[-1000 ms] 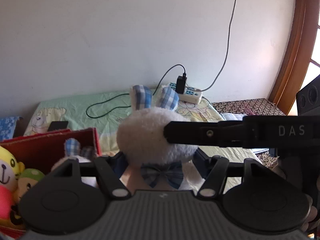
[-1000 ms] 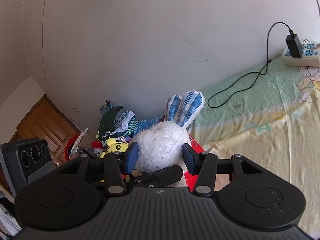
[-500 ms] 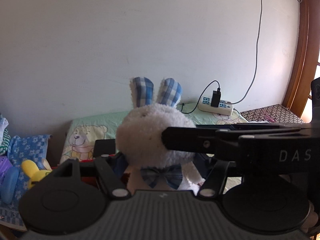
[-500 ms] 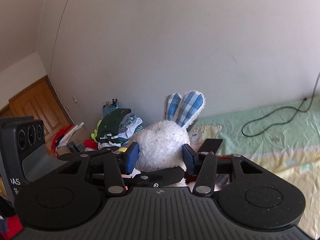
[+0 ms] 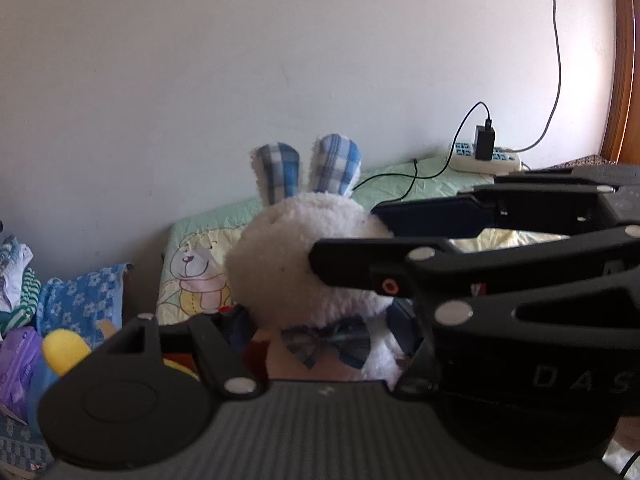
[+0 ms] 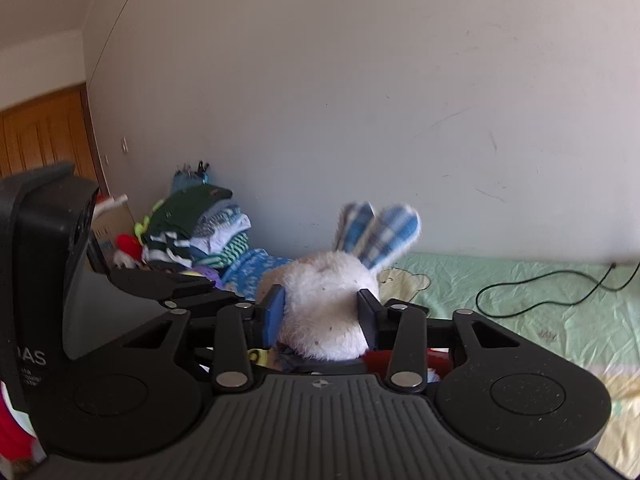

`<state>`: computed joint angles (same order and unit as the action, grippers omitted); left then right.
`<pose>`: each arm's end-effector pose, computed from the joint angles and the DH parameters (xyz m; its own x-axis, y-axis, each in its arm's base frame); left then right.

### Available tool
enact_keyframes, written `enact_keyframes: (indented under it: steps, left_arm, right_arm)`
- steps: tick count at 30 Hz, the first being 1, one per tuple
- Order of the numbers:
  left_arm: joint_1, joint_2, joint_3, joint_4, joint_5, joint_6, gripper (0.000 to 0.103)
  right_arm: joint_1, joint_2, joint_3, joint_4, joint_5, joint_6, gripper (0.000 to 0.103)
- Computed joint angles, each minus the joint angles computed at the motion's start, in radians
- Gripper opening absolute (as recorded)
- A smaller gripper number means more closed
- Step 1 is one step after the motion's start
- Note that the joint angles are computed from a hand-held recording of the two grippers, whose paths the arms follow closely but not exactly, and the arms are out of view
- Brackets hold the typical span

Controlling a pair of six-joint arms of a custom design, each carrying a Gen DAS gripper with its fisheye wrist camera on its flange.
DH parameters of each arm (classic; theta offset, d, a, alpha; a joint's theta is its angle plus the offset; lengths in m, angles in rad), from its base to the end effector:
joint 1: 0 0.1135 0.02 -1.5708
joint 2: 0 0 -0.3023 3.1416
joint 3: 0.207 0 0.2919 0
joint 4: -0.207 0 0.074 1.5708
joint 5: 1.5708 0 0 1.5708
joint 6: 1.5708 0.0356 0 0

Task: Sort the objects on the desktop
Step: 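Lift the second white bunny with the right gripper toward the red box, then lower the second bunny into the red box beside the first bunny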

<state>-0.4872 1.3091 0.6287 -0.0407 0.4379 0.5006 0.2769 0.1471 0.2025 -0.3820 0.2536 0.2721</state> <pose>0.2416 -0.1451 0.2023 -0.1732 0.5837 -0.7933 0.8989 0.4229 0.1149 0.1040 0.0203 0.1987 -0.3069 0.1832 -0.9339 0.0482 0.9830 0.1770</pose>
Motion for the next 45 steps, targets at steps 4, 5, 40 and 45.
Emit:
enact_keyframes:
  steps: [4, 5, 40, 45]
  left_arm:
    - [-0.024, 0.026, 0.013, -0.021, -0.035, 0.031, 0.07]
    - [-0.026, 0.047, 0.027, -0.033, -0.041, 0.042, 0.071]
    - [0.078, 0.07, 0.169, -0.308, 0.154, 0.046, 0.08]
    - [0.16, -0.009, 0.197, -0.463, 0.264, 0.108, 0.08]
  right_arm:
    - [-0.018, 0.07, -0.027, 0.074, 0.004, -0.06, 0.033]
    - [-0.043, 0.076, -0.027, 0.077, -0.025, -0.06, 0.033]
    - [-0.541, 0.141, 0.041, -0.048, -0.685, 0.306, 0.052]
    - [-0.528, 0.071, 0.109, -0.141, -0.705, 0.294, 0.052]
